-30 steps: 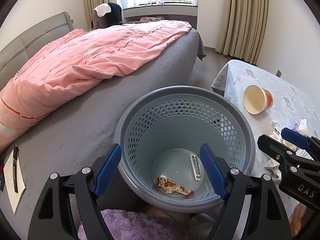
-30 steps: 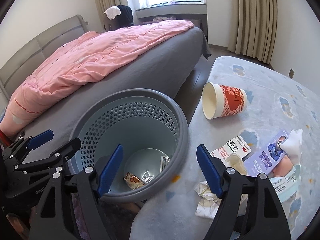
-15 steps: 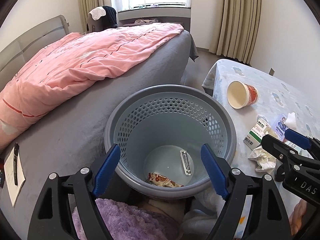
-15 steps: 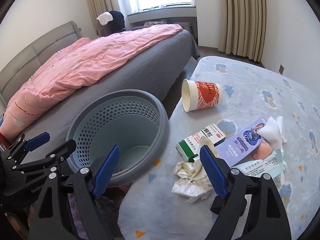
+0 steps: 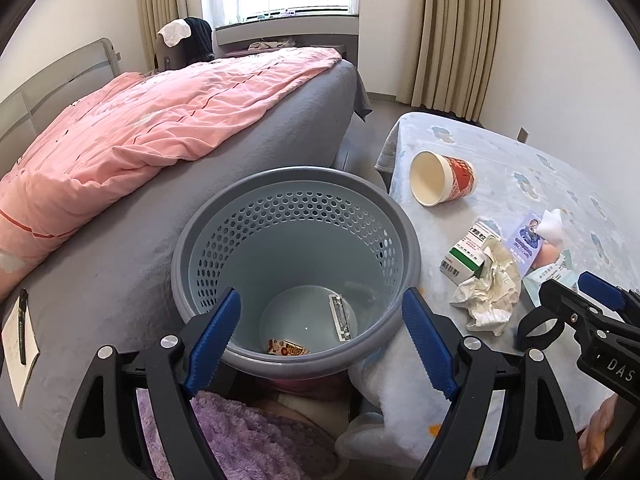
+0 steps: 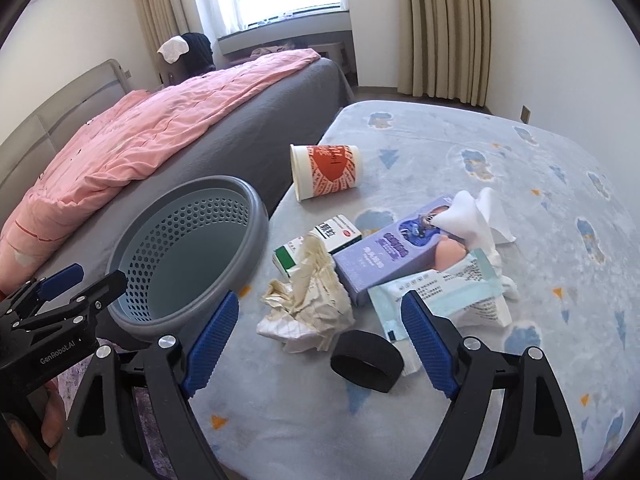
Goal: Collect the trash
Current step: 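Move both tools back to the table and close the right tool on the black band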
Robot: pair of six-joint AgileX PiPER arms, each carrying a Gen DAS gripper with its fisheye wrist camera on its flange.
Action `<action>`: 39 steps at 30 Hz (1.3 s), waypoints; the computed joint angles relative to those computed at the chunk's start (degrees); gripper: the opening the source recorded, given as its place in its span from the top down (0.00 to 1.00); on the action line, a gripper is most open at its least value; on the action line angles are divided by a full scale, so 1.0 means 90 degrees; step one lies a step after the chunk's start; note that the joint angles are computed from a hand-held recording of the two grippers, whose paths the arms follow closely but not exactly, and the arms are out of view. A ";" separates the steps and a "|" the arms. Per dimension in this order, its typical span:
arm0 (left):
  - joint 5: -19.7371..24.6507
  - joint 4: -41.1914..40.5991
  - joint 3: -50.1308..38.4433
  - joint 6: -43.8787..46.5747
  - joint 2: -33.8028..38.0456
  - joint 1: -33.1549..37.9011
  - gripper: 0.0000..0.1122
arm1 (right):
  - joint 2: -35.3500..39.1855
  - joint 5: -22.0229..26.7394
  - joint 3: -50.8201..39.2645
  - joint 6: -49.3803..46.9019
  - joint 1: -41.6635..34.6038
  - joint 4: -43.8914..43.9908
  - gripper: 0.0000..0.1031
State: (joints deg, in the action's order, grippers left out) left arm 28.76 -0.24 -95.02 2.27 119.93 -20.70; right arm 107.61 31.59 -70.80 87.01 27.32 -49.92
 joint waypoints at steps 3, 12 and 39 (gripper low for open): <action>-0.0011 -0.0039 0.0068 0.0012 -0.0034 -0.0129 0.29 | -0.0256 -0.0012 0.0411 0.0335 -0.0051 -0.0202 0.20; -0.0040 -0.0110 0.0243 -0.0029 -0.0111 -0.0509 0.29 | -0.0880 -0.0026 0.1425 0.1137 -0.0188 -0.0662 0.20; 0.0038 0.0528 0.0155 -0.0667 0.0201 -0.1105 0.29 | -0.1290 -0.0655 0.2740 0.2535 -0.0674 -0.1574 0.19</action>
